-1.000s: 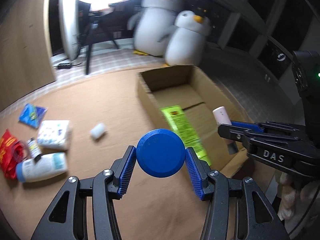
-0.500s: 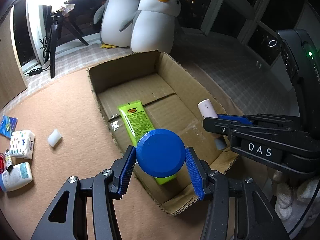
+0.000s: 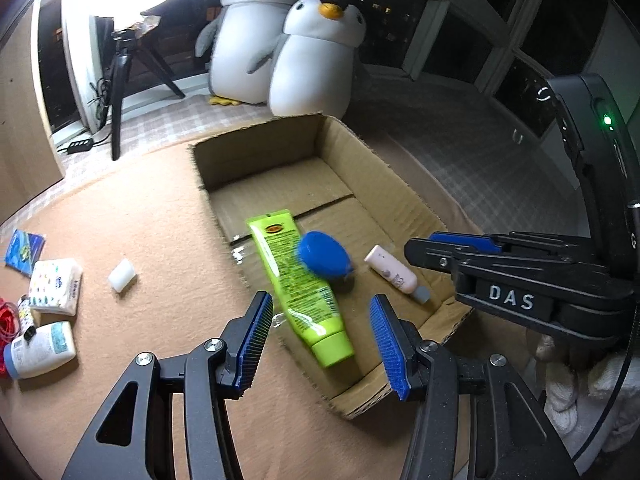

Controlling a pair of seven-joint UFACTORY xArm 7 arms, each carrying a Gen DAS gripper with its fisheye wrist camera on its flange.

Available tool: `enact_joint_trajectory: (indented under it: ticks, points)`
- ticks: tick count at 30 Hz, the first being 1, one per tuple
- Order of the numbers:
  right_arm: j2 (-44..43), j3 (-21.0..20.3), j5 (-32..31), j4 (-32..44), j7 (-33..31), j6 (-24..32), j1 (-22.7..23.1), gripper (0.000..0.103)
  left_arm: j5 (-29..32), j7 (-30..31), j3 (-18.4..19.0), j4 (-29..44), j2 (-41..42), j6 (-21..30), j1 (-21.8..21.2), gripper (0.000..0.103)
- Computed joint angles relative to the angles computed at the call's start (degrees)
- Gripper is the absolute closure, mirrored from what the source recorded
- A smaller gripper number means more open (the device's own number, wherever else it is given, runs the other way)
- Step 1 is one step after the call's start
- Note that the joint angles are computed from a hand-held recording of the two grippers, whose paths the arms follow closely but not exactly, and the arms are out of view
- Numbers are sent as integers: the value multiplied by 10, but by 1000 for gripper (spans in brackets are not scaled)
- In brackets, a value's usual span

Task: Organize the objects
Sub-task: 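Carry the blue lid and pink bottle to the box and release both, then move both tools back toward the white-and-blue lotion bottle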

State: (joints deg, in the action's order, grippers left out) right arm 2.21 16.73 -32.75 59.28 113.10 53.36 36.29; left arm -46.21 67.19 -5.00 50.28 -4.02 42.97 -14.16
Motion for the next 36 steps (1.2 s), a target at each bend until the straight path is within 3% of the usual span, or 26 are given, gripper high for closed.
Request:
enact_joint_trajectory:
  ticks: [8, 18, 28, 36]
  points:
    - [34, -2, -22, 53, 6, 11, 15, 74, 8, 3, 28, 23, 7, 16, 39, 48]
    - [118, -33, -38, 156, -18, -1, 56, 71, 38, -23, 49, 119, 91, 25, 126, 48]
    - [187, -67, -29, 240, -38, -15, 96, 71, 112, -84, 35, 257, 215, 34, 203, 48]
    - [205, -84, -19, 265, -31, -11, 117, 71, 174, -135, 16, 355, 301, 43, 233, 49]
